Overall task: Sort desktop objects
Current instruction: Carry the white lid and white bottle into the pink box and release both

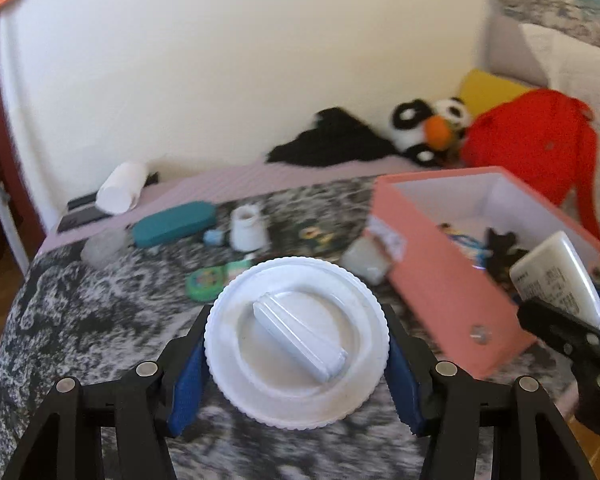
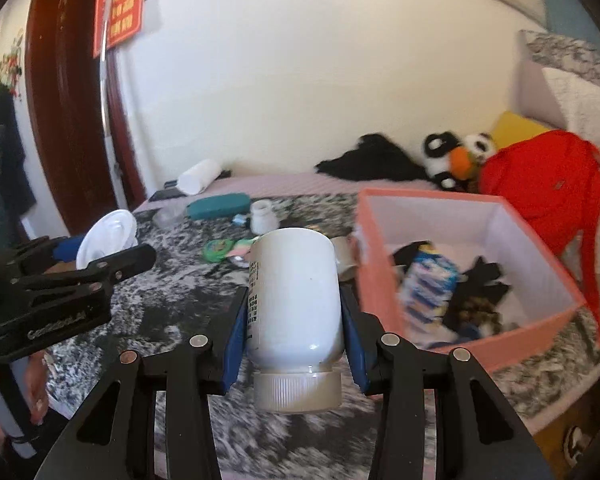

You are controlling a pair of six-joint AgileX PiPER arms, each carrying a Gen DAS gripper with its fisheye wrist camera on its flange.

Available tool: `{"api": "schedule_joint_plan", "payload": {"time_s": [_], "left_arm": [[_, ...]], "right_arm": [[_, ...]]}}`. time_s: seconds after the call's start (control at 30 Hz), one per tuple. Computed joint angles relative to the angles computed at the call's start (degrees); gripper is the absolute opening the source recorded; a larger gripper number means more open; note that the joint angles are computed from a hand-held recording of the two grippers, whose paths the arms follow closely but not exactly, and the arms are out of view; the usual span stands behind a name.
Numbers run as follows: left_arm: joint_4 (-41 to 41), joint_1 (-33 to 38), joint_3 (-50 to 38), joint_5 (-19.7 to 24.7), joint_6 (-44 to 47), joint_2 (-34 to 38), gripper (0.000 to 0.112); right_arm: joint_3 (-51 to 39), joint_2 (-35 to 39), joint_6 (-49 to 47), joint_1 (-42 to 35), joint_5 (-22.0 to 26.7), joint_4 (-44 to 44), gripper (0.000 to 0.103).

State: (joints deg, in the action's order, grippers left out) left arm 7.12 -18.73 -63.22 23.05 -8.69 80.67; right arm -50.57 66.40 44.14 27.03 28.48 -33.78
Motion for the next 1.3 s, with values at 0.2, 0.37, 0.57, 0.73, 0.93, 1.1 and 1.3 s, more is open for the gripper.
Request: {"api": "schedule_joint_plan", "payload": {"time_s": [0.2,0.37,0.57,0.73,0.93,1.1,1.3], "left_arm": [[16.80,-13.59,-2.64,4.43,-19.08,-1.21,0.065],[23.47,-22.46,-8.56,7.47,-27.12,2.43,0.065],[23.41,-28.14,-18.59,10.33,-27.55,10.47,0.065],[19.81,-28.42,-27.04,11.24,-24.72,17.09,0.065],[14.60,-26.58,-40.23,13.95,-18.74,26.45,0.065],[9.00,-24.17,-55.95,19.49,-12.02,37.00,0.065],[0.55,-20.01,-86.65,32.99,-6.58,55.15,0.096]], "right_arm": [[3.99,-15.94,-20.88,-11.99,3.16,16.43,0.046],[5.14,-23.83,-49.53,-34.33,4.98,43.91,0.046],[4.74,-23.59,-83.90,-68.57,16.15,76.91,0.046],[3.66,-17.26,-101.32,-85.54,25.81,92.30,0.046],[2.35,-9.96,-100.27,-77.39,14.53,94.52,0.046],[-2.27,1.34,-96.04,-65.42,2.20,95.80,0.046],[-11.22,14.97,-95.24,-57.90,-4.32,99.29,0.050]]}}
